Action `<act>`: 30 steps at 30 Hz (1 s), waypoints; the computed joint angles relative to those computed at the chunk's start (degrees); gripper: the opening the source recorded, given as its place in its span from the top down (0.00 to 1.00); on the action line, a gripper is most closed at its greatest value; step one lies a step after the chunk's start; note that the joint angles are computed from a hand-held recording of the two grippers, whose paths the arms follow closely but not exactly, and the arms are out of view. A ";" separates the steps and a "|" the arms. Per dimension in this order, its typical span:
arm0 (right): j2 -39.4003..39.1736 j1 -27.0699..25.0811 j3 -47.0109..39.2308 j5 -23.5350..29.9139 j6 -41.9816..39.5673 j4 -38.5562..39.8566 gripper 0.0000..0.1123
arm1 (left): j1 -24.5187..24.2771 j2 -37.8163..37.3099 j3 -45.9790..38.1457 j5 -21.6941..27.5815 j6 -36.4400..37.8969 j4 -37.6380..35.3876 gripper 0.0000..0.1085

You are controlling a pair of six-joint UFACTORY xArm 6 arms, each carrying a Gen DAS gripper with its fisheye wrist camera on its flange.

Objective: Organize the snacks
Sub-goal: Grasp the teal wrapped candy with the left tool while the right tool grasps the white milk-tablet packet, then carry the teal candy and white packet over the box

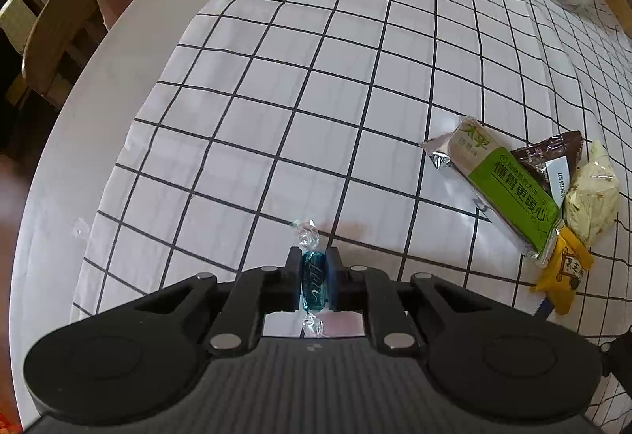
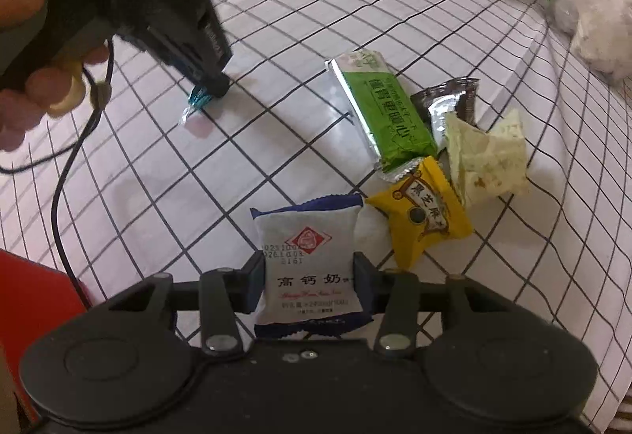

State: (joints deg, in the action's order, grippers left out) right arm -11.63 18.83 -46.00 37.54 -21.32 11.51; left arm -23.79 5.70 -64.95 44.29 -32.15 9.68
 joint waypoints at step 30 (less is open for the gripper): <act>-26.96 -2.81 5.87 10.87 11.38 0.12 0.60 | -5.87 -22.01 8.18 6.05 6.49 -2.55 0.89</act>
State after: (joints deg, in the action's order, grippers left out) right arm -38.59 16.01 -40.13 48.41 -9.93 11.63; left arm -29.66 -16.30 -56.77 50.34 -25.66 7.14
